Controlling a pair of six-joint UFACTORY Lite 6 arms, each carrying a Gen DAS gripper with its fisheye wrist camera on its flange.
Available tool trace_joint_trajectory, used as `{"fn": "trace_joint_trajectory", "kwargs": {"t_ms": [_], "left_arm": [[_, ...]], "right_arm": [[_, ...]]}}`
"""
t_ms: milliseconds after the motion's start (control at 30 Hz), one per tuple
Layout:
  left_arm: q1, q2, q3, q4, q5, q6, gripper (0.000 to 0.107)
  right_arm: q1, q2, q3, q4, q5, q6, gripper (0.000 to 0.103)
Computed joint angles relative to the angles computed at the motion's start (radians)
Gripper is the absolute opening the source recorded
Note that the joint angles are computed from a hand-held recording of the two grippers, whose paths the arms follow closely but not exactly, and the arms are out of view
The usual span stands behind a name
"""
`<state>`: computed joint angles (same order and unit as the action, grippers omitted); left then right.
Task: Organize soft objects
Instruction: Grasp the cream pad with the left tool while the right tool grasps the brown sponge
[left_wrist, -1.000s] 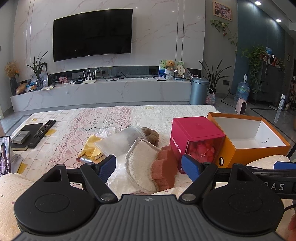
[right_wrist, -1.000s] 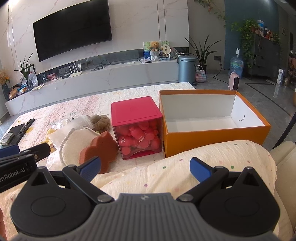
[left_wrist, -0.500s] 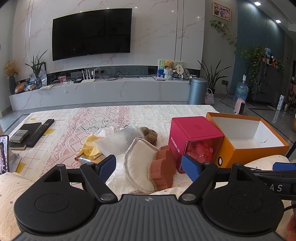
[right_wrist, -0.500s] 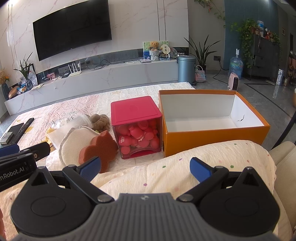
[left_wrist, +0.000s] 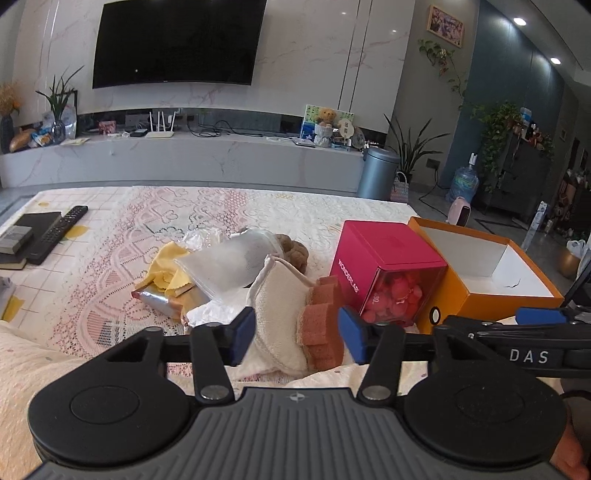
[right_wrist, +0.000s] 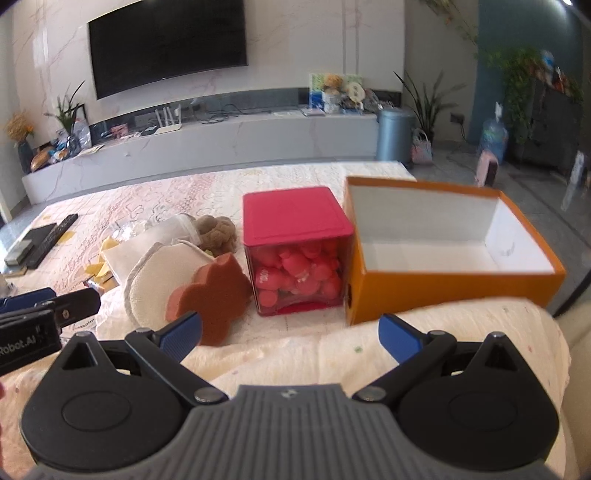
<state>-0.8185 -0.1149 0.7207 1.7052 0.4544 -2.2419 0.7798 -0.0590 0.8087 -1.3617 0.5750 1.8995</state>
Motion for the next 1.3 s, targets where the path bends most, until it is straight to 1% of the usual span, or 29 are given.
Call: {"fn": "trace_joint_trajectory", "kwargs": {"t_ms": [33,100,133,167,200,233,300,333,400,467,500,600,633,667,700,800,867,967,1033,1067,1100,1167,1300], "left_arm": [[0.025,-0.002,-0.006,0.019,-0.031,-0.005,0.057],[0.064,0.007,-0.003,0.032,-0.077,0.010,0.055],[0.086,0.014,-0.005,0.060,-0.097,0.002,0.050],[0.102,0.021,-0.007,0.096,-0.108,-0.017,0.045],[0.119,0.031,-0.006,0.131,-0.119,-0.036,0.042],[0.135,0.042,-0.002,0.151,-0.129,-0.045,0.040],[0.182,0.064,0.008,0.193,-0.170,-0.074,0.040],[0.209,0.077,0.015,0.233,-0.197,-0.106,0.040],[0.243,0.113,0.043,0.210,-0.218,-0.075,0.040],[0.263,0.165,0.089,0.080,-0.212,0.062,0.040],[0.278,0.184,0.104,0.059,-0.216,0.085,0.040],[0.332,0.220,0.118,0.143,-0.261,-0.009,0.040],[0.344,0.231,0.115,0.196,-0.266,-0.073,0.040],[0.353,0.239,0.111,0.245,-0.271,-0.130,0.040],[0.363,0.246,0.106,0.295,-0.277,-0.183,0.040],[0.378,0.256,0.097,0.397,-0.285,-0.292,0.040],[0.382,0.257,0.095,0.465,-0.290,-0.359,0.040],[0.383,0.265,0.099,0.507,-0.293,-0.398,0.040],[0.384,0.277,0.108,0.550,-0.298,-0.442,0.040],[0.384,0.280,0.109,0.593,-0.298,-0.486,0.040],[0.385,0.278,0.107,0.637,-0.297,-0.529,0.040],[0.380,0.270,0.098,0.716,-0.288,-0.605,0.040],[0.372,0.255,0.084,0.818,-0.268,-0.701,0.040]], "right_arm": [[-0.010,0.016,0.008,-0.026,-0.024,0.006,0.099],[-0.044,0.032,0.001,-0.143,-0.101,0.092,0.086],[-0.069,0.045,0.006,-0.192,-0.150,0.138,0.084],[-0.098,0.065,0.024,-0.200,-0.207,0.142,0.080],[-0.126,0.098,0.059,-0.167,-0.261,0.105,0.077],[-0.139,0.142,0.105,-0.091,-0.292,0.026,0.075],[-0.147,0.232,0.194,0.060,-0.311,-0.141,0.064],[-0.144,0.275,0.235,0.104,-0.310,-0.188,0.063],[-0.141,0.357,0.314,0.167,-0.322,-0.255,0.063],[-0.141,0.433,0.390,0.243,-0.339,-0.333,0.063],[-0.139,0.474,0.432,0.282,-0.343,-0.373,0.065],[-0.131,0.586,0.550,0.324,-0.339,-0.436,0.073],[-0.128,0.617,0.586,0.344,-0.332,-0.464,0.075],[-0.126,0.652,0.626,0.365,-0.327,-0.492,0.079],[-0.126,0.685,0.662,0.390,-0.328,-0.522,0.082],[-0.127,0.776,0.770,0.520,-0.316,-0.651,0.082],[-0.124,0.835,0.838,0.564,-0.289,-0.698,0.082],[-0.124,0.888,0.894,0.600,-0.275,-0.739,0.082],[-0.124,0.892,0.893,0.590,-0.280,-0.730,0.080],[-0.125,0.884,0.880,0.577,-0.287,-0.719,0.075],[-0.123,0.872,0.865,0.537,-0.288,-0.679,0.068],[-0.120,0.829,0.811,0.449,-0.284,-0.585,0.061],[-0.131,0.719,0.668,0.254,-0.293,-0.349,0.060]]}}
